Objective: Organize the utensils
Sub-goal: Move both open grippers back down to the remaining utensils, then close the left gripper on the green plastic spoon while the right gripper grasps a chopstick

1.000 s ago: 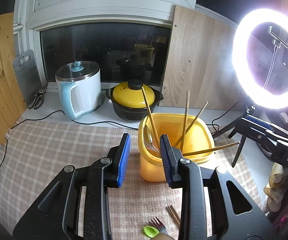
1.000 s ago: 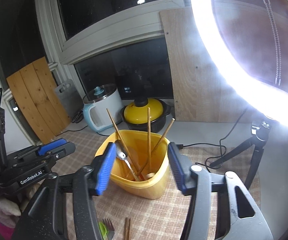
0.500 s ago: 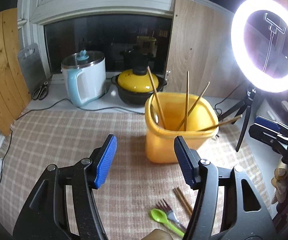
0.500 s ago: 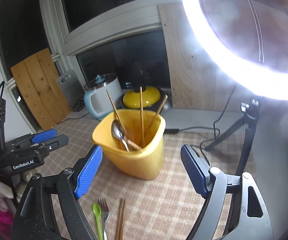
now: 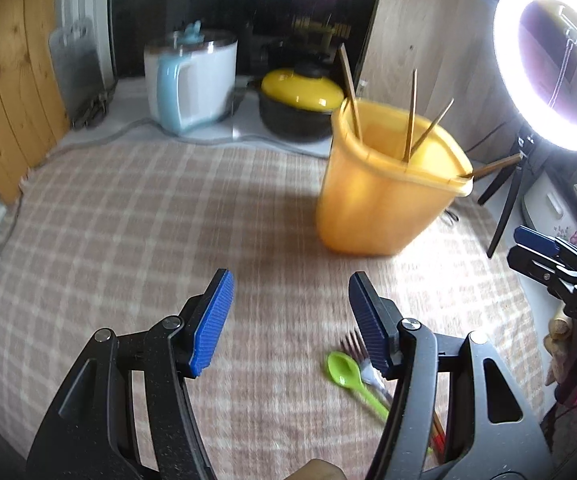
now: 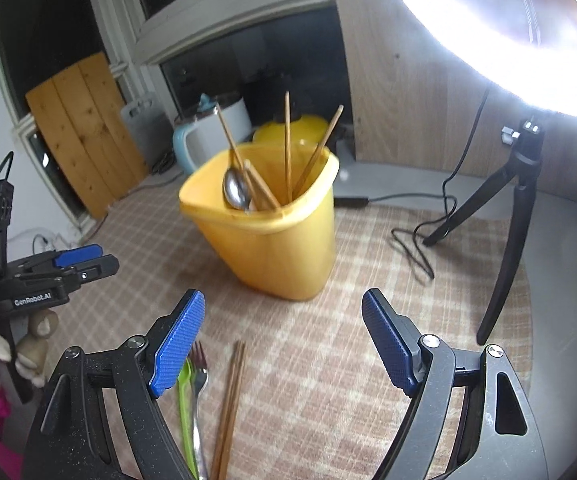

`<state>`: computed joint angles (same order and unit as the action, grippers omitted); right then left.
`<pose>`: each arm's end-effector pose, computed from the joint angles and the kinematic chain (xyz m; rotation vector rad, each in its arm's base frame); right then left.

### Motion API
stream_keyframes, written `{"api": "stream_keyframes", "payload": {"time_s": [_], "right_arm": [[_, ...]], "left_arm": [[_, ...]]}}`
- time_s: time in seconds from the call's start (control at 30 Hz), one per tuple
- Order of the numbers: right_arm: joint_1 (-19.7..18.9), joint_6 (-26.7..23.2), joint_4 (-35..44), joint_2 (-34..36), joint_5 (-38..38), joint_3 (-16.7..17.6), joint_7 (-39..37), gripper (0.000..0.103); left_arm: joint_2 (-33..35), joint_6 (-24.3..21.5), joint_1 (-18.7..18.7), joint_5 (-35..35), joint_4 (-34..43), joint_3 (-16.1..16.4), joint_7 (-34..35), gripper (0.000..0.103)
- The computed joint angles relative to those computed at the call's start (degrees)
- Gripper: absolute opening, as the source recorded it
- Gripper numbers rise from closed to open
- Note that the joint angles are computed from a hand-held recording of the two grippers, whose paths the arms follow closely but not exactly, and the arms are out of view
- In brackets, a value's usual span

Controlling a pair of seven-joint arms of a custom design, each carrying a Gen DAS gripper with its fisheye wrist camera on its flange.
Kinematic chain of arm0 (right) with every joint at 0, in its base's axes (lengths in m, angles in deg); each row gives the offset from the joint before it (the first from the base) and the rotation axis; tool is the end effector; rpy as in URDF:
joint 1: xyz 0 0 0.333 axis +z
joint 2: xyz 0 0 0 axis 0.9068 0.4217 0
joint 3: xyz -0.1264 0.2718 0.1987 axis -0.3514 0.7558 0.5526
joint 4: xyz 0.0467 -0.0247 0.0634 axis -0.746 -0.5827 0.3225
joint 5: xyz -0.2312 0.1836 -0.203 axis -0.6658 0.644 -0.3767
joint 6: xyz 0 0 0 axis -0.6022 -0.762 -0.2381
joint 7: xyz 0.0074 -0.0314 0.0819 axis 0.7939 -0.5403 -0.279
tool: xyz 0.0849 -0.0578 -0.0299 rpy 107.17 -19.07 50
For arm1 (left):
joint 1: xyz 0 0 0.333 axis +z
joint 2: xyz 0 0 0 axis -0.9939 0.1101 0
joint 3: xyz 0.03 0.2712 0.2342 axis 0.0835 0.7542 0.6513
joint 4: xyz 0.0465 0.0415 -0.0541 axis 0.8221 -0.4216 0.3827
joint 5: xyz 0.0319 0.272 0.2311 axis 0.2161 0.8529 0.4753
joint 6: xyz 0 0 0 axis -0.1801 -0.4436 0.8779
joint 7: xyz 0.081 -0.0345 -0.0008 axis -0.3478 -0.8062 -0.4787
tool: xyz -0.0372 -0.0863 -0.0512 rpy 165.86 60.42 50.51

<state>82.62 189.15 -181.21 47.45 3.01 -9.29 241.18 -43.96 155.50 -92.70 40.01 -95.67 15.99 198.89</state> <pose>0.4290 0.2815 0.6013 -1.5375 1.9090 -0.5407 0.5540 -0.2236 0.5678 -1.4029 2.4713 -0.9826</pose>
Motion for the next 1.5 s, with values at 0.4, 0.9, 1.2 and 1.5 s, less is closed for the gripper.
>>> {"api": "stream_keyframes", "payload": {"time_s": [0.4, 0.9, 1.2, 1.5], "right_arm": [[3.45, 0.41, -0.31, 3.73, 9.3, -1.68, -9.71, 0.081], [7.94, -4.8, 2.72, 9.1, 28.48, -3.88, -24.97, 0.029], [9.22, -7.24, 4.91, 11.62, 30.61, -4.64, -25.87, 0.012], [10.25, -9.46, 7.67, 14.23, 30.41, -5.3, -25.34, 0.01]], "left_arm": [[-0.43, -6.77, 0.01, -2.02, -3.83, 0.14, 2.51, 0.062], [1.01, -10.9, -1.19, -0.93, -4.54, -0.44, 4.41, 0.044], [1.79, -11.31, -1.52, -0.3, -4.18, -0.93, 4.39, 0.037], [2.95, -11.92, -0.97, -0.51, -3.71, -1.01, 4.17, 0.028]]}}
